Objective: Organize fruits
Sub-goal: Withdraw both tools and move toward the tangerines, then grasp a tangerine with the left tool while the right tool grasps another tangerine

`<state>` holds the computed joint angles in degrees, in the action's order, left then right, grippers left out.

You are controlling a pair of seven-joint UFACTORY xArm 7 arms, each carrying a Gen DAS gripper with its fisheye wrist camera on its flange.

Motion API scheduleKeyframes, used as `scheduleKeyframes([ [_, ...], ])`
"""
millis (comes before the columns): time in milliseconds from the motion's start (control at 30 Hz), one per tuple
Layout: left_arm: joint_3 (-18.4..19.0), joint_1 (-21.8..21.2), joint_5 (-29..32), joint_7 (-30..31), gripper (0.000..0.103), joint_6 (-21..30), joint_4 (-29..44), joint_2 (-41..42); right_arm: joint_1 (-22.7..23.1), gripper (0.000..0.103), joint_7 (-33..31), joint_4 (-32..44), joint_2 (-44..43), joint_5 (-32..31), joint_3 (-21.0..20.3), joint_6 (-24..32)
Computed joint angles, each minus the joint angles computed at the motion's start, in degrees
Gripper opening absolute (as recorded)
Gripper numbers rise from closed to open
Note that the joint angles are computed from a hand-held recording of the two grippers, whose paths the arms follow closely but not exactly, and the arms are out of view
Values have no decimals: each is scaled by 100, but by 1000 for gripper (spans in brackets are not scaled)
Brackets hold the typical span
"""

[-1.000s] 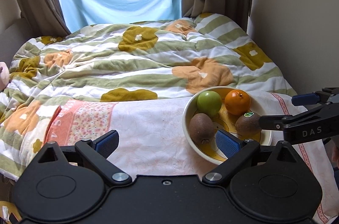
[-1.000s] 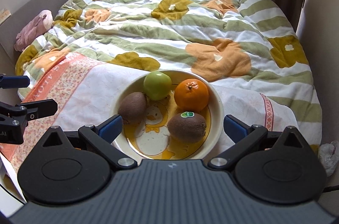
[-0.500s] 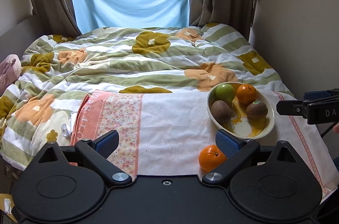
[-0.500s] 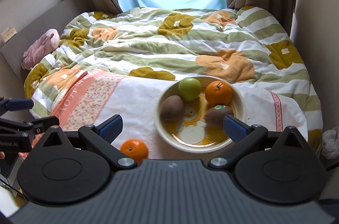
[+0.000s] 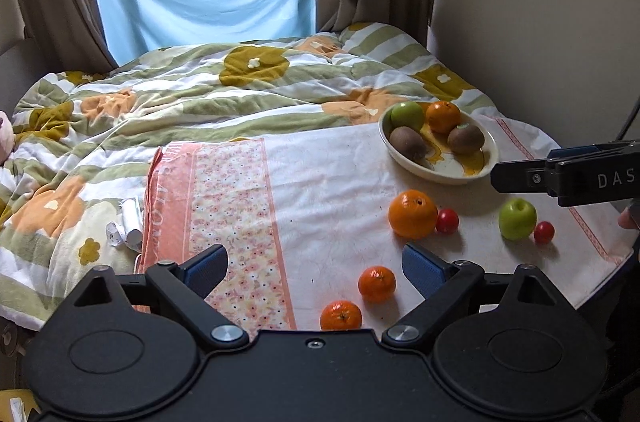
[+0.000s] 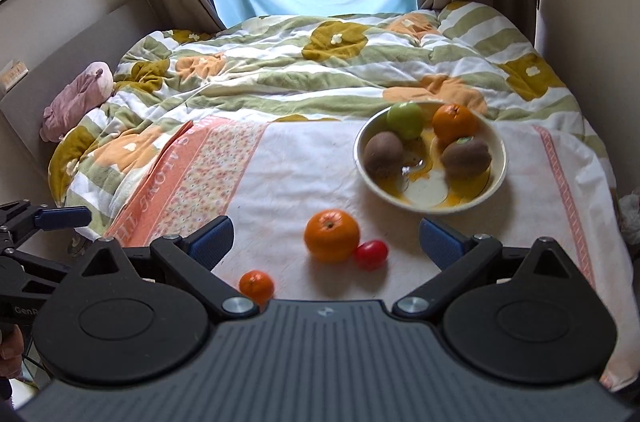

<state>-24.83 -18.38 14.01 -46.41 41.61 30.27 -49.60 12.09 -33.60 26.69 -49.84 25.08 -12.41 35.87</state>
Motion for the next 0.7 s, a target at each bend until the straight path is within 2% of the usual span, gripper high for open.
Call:
scheduleKeyframes([
  [167, 344, -413, -141, 534, 92, -519, -565, -49, 12, 103, 238, -540, -341, -7, 264, -207],
  [233, 387, -443, -182, 681, 90, -771, -708, 95, 82, 103, 261, -694, -340, -40, 287, -344],
  [333, 407, -426, -219, 801, 86, -1239, -887, 423, 319, 103, 122, -906, -245, -18, 174, -605],
  [500, 346, -236, -126, 861, 69, -1894, -1069, 1016, 710, 103, -176, -1178, 112, 67, -9, -1139],
  [700, 175, -14, 54, 601, 59, -2124, -1153, 1297, 1181, 98, -613, -1225, 528, 357, -327, -1367],
])
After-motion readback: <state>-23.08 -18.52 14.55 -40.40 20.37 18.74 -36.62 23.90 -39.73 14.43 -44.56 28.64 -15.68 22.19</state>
